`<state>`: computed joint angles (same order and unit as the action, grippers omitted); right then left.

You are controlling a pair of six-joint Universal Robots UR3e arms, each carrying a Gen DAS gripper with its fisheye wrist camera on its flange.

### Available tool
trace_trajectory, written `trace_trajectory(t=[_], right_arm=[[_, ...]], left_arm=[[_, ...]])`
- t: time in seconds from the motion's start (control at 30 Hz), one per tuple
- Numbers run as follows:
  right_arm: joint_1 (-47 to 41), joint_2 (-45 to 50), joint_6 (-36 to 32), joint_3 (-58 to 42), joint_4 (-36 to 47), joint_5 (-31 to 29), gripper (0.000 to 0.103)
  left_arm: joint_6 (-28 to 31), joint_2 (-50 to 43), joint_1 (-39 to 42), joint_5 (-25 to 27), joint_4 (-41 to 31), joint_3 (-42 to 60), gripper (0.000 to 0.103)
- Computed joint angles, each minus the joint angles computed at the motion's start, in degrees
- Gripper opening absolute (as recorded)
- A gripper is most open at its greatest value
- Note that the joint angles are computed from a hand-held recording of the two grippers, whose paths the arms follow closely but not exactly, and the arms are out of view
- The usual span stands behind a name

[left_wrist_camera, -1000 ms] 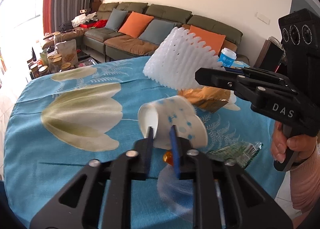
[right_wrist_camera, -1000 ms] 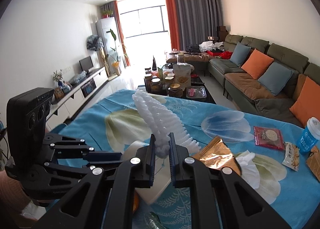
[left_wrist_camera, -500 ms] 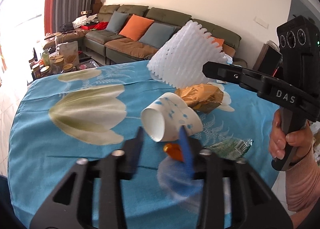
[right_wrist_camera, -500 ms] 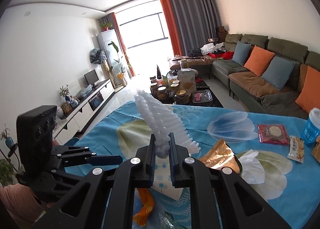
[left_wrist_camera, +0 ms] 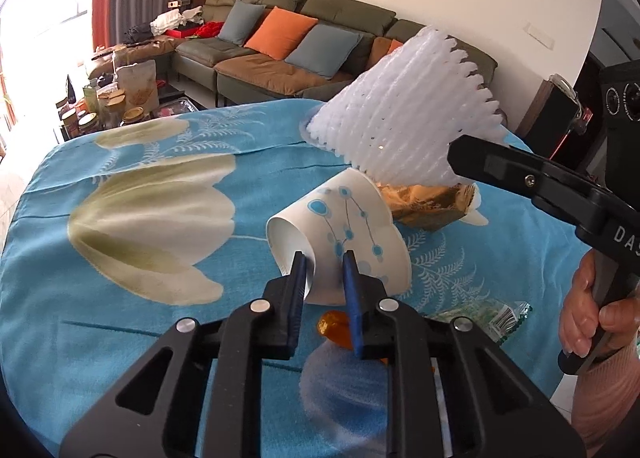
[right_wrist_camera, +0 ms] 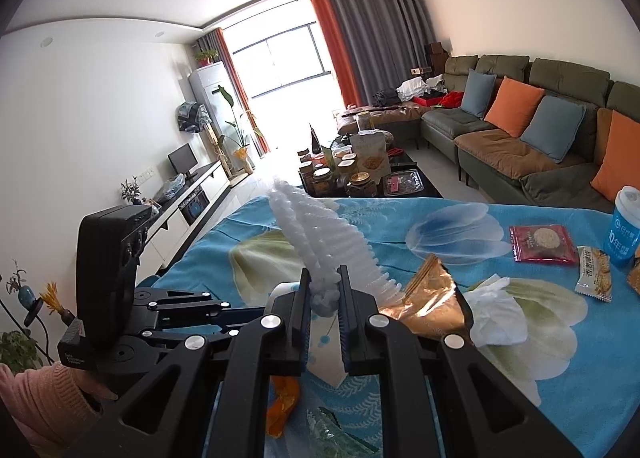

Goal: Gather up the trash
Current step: 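Grasp the white blue-dotted paper cup with the left tool while the right tool grasps the white foam net, then carry the paper cup and foam net over the teal bin with both tools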

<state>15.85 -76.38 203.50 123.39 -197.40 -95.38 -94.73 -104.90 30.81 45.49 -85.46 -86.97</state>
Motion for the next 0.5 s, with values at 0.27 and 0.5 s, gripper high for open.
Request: trace_trajectory(t=[0.27,0.5], right_arm=[[0.10,0.71,-0.20,-0.91,-2.18,1.83,0.011],[2.02,2.68,0.72,-4.44,-2.66,4.38,0.011]], left_arm=[[4.63,0.74,6.16,-3.42,-9.15,4.62,0.018],[10.23,-0.84,14.22,-5.41,-19.04,11.74,0.018]])
